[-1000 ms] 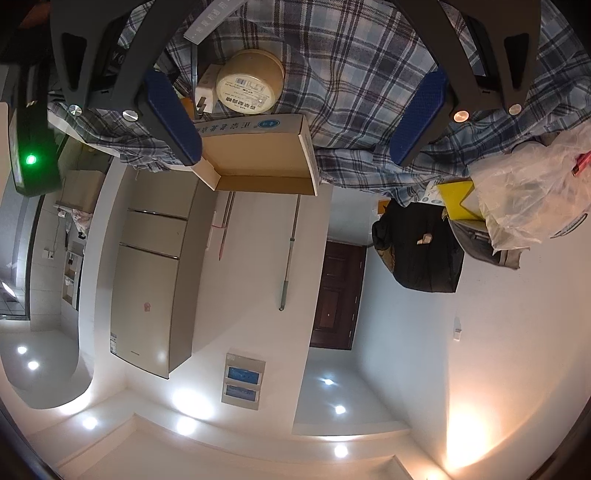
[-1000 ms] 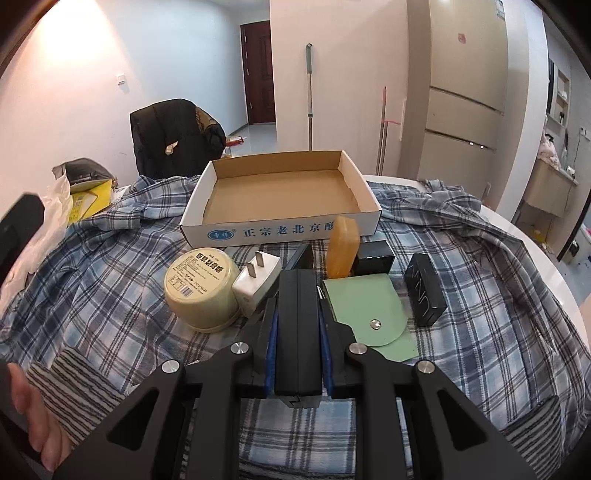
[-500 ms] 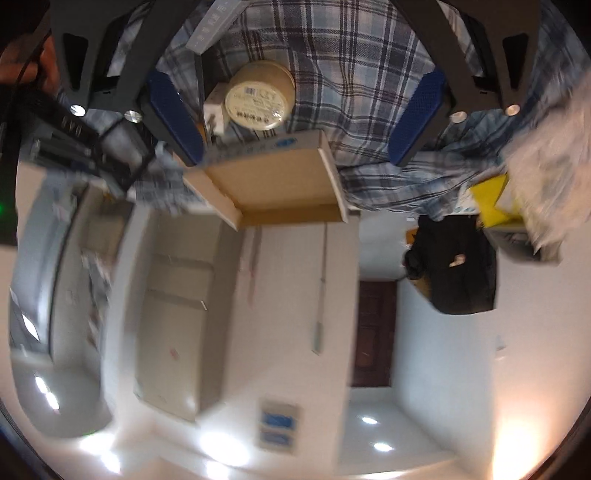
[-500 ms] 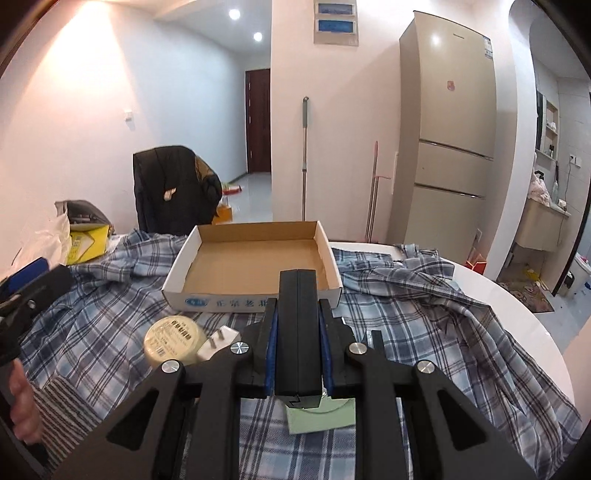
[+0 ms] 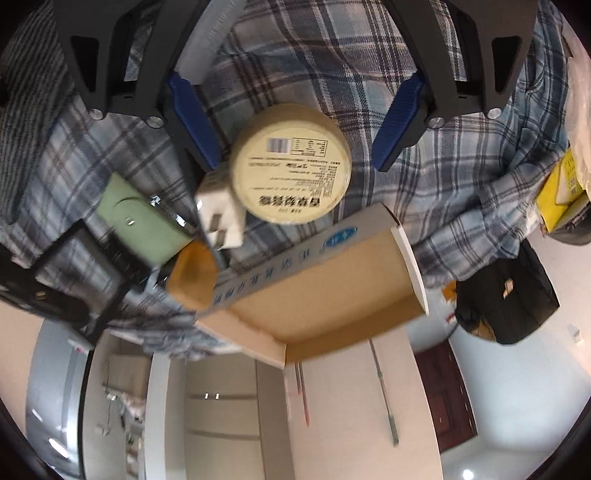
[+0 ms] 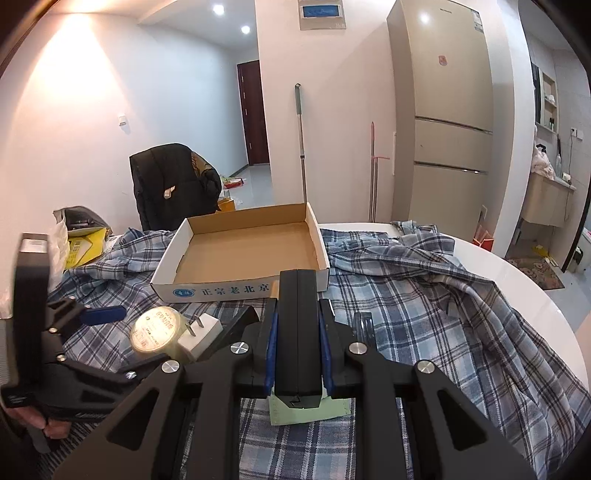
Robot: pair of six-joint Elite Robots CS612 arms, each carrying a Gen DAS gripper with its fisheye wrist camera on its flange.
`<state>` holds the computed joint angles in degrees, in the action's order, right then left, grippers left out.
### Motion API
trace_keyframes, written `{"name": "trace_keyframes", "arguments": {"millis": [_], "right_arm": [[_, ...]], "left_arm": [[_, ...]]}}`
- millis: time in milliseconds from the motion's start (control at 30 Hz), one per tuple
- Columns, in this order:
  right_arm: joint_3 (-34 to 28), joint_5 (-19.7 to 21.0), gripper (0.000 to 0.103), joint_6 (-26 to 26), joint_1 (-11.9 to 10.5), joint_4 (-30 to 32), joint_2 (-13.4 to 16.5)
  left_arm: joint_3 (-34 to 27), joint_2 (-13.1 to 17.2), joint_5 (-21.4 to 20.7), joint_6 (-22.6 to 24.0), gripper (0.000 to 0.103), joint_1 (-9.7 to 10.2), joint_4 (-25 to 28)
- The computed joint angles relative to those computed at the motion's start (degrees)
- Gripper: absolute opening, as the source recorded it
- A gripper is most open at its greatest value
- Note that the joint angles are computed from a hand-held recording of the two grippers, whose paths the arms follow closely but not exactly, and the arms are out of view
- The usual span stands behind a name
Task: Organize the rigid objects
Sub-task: 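Grasp the round cream tin with the left gripper while the right gripper holds the frame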
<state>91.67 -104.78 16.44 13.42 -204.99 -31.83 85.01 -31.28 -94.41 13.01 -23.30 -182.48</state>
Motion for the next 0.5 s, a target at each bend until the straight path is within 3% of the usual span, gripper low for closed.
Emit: {"name": "trace_keyframes", "arguments": {"millis": [100, 333, 500], "right_arm": [[-0.1, 0.4, 0.018, 0.1, 0.0, 0.5, 0.1], [-0.2, 0.9, 0.018, 0.3, -0.2, 1.7, 0.1], [-0.3, 0.8, 0.018, 0.7, -0.3, 2.1, 0.1]], "left_arm": [[-1.7, 0.6, -1.6, -1.9, 0.076, 0.46, 3.0], [-3.5, 1.5, -2.5, -3.0, 0.076, 0.49, 3.6], [-4.3, 1.9, -2.7, -6.3, 0.076, 0.83, 3.3]]}}
